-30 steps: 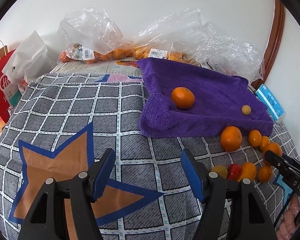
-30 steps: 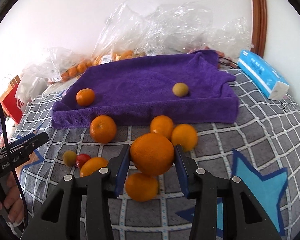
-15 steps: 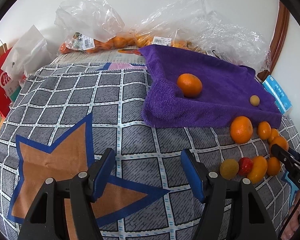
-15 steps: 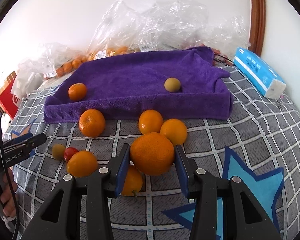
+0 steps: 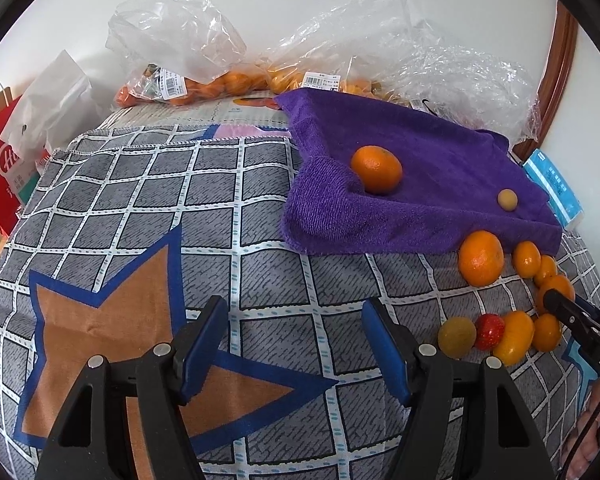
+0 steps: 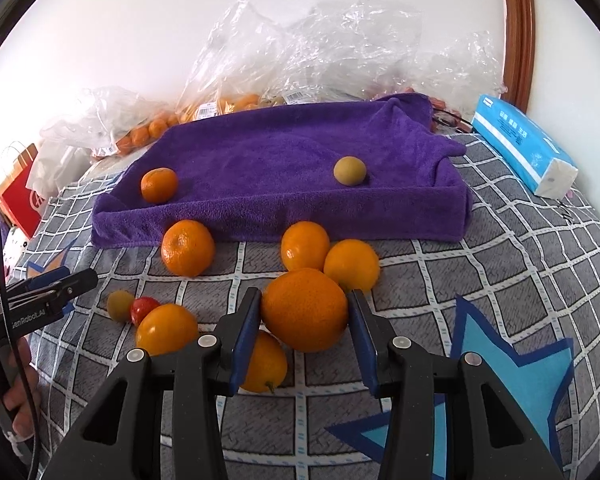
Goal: Organize fruits
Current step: 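Close the right gripper around a large orange beside the towel, then grasp a small yellow-green fruit with the left gripper while the right gripper holds the orange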
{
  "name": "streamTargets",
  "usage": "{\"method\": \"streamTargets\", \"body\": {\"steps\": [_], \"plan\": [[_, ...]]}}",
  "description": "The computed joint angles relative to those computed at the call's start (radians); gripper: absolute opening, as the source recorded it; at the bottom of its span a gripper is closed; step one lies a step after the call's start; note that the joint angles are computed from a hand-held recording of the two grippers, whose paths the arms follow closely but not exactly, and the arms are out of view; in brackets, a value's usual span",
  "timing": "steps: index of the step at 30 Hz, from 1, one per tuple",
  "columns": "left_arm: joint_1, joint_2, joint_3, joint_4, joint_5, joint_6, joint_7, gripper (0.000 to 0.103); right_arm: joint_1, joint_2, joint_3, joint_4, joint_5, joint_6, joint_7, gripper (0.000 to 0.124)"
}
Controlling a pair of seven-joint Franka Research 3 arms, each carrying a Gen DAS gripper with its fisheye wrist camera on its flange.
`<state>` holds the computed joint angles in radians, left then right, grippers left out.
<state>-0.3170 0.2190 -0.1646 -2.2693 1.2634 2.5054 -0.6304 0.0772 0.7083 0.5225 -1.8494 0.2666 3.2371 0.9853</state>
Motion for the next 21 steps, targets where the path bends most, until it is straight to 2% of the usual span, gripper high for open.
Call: {"method": "streamTargets", "body": {"steps": [4, 11, 15, 18, 21], "plan": [[0.003, -0.015, 0.008, -0.020, 0.080, 0.042, -0.083, 0.066, -0.029, 0.014, 0.028, 0.017, 0.007, -0.031, -0.008, 0.044], [0.033, -0.028, 0.000, -0.021, 0.363, 0.194, -0.285, 0.049, -0.149, 0.038, 0.152, -0.025, -0.004, 0.035, -0.042, 0.043], [0.037, 0.003, -0.023, 0.027, 0.397, 0.251, -0.242, 0.046, -0.202, 0.036, 0.187, -0.060, -0.059, 0.070, -0.022, 0.043], [0.030, 0.042, -0.026, 0.067, 0.317, 0.254, -0.138, 0.038, -0.227, 0.043, 0.194, -0.069, -0.098, 0.075, 0.010, 0.043], [0.027, 0.075, -0.010, 0.101, 0.333, 0.299, -0.141, 0.028, -0.261, 0.059, 0.215, -0.076, -0.132, 0.081, 0.040, 0.043]]}}
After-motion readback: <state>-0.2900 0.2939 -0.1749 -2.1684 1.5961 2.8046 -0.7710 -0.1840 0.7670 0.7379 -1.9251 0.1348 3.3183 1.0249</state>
